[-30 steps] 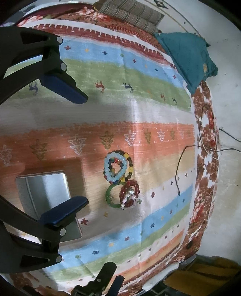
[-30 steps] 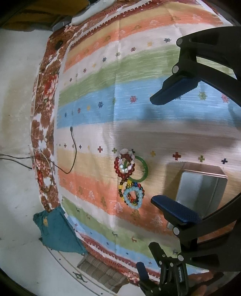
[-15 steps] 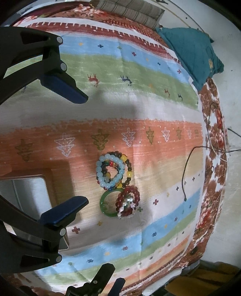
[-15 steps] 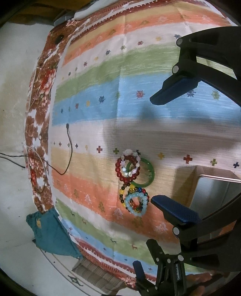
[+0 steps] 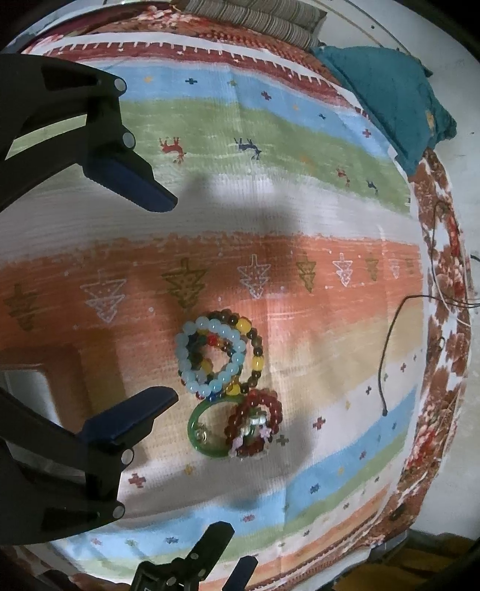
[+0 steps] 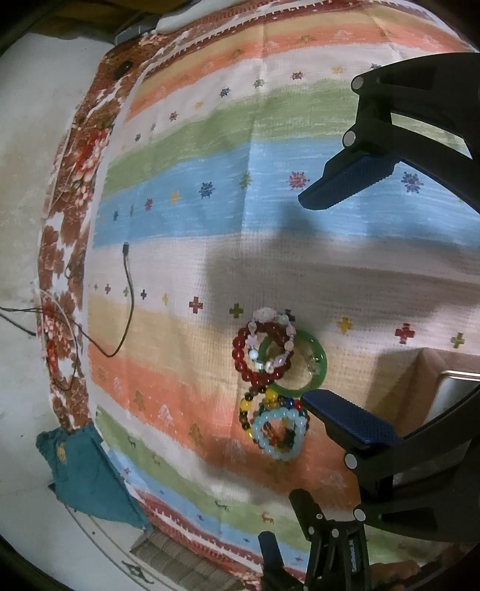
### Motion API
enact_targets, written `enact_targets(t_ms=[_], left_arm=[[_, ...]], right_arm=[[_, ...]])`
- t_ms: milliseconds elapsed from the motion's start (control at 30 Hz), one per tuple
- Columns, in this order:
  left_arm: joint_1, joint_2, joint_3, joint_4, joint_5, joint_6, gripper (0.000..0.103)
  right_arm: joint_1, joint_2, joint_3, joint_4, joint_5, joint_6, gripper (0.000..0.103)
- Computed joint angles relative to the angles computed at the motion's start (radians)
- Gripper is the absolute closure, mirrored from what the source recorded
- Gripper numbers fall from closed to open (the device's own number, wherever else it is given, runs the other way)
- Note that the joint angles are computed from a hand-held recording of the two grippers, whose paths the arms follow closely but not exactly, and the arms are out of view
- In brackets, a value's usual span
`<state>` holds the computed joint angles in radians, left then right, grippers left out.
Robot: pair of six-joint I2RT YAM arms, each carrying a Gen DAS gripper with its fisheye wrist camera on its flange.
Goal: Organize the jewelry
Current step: 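Move both tools past the tin toward the bracelet cluster, then grasp the light blue bracelet with the left tool while the right tool grasps the white pearl bracelet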
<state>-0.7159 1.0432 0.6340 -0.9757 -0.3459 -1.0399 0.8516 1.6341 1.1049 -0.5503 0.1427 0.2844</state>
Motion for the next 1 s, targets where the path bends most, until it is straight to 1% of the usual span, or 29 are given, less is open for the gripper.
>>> enact_targets(t_ms=[133, 267, 433, 567, 767, 867, 967, 1000], left_arm=[[0.064, -0.006, -0.033, 0.065, 0.033, 0.07, 0.011], [0.132, 0.017, -0.061, 0.119, 0.061, 0.122, 0.015], [0.189, 0.08, -0.085, 0.195, 0.103, 0.181, 0.022], [0.216, 0.106, -0.089, 0.236, 0.121, 0.212, 0.027], [0.245, 0.141, -0.088, 0.272, 0.139, 0.245, 0.038], [0.257, 0.149, -0.087, 0.281, 0.138, 0.253, 0.041], [0.265, 0.165, -0.087, 0.292, 0.138, 0.271, 0.042], [0.267, 0.17, -0.088, 0.296, 0.138, 0.275, 0.043]], right_arm=[[-0.016, 0.014, 0.017, 0.013, -0.035, 0.011, 0.004], [-0.019, 0.052, 0.041, 0.02, -0.019, 0.004, 0.004], [-0.041, 0.106, 0.065, 0.026, -0.046, -0.005, 0.004], [-0.049, 0.154, 0.094, 0.027, -0.049, -0.017, 0.004], [-0.049, 0.215, 0.133, 0.034, -0.047, -0.023, 0.004], [-0.051, 0.237, 0.149, 0.035, -0.044, -0.024, 0.005], [-0.053, 0.261, 0.166, 0.033, -0.047, -0.032, 0.005], [-0.054, 0.266, 0.167, 0.037, -0.05, -0.033, 0.007]])
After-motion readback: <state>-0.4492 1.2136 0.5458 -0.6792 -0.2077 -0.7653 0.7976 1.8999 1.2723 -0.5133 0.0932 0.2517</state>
